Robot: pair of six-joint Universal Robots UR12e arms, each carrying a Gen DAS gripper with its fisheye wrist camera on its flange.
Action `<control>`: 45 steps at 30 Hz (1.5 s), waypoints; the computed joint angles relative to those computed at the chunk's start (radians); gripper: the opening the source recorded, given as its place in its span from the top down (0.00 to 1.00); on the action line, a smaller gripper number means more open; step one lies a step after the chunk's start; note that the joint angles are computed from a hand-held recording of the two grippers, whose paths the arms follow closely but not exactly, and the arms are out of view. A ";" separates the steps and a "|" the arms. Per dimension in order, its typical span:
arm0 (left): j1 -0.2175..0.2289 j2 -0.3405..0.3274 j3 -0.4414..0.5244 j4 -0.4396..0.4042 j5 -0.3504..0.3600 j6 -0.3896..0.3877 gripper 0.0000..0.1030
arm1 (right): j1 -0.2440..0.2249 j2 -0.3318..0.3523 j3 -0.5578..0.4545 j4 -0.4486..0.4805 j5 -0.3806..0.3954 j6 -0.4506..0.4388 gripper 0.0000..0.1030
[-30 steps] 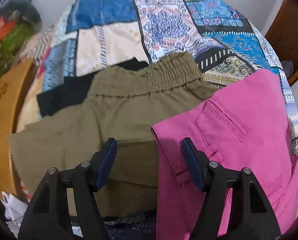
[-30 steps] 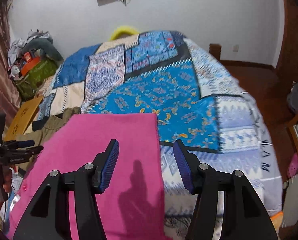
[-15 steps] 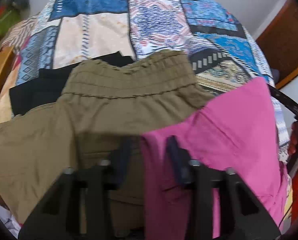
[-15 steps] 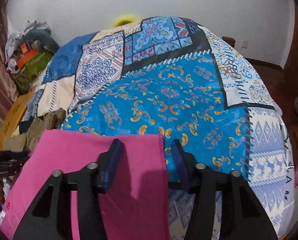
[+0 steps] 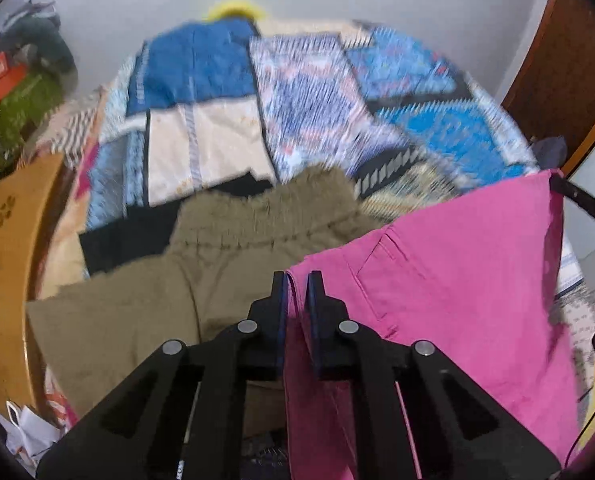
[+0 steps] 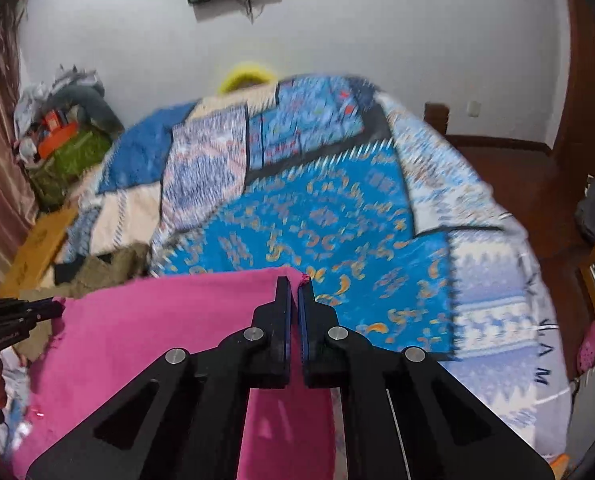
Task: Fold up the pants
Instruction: 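Lift the pink trousers with both grippers and fold them in half, then lay the folded trousers on the bed and open both grippers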
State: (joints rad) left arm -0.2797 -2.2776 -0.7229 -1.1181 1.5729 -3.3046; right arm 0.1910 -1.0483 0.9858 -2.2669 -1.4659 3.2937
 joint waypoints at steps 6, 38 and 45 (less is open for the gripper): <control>-0.022 0.041 -0.012 0.094 0.013 0.021 0.91 | 0.003 -0.061 0.030 -0.070 -0.055 -0.022 0.97; -0.102 0.422 -0.581 0.368 0.092 0.187 0.93 | 0.050 -0.430 0.485 -0.213 0.008 0.051 0.97; -0.103 0.456 -0.650 0.308 0.076 0.183 0.94 | 0.065 -0.469 0.552 -0.147 0.007 0.061 0.97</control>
State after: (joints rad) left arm -0.3829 -1.8219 -1.3734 -0.8106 1.6493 -3.1212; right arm 0.2557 -1.5172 1.5378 -2.4137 -1.4592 3.3545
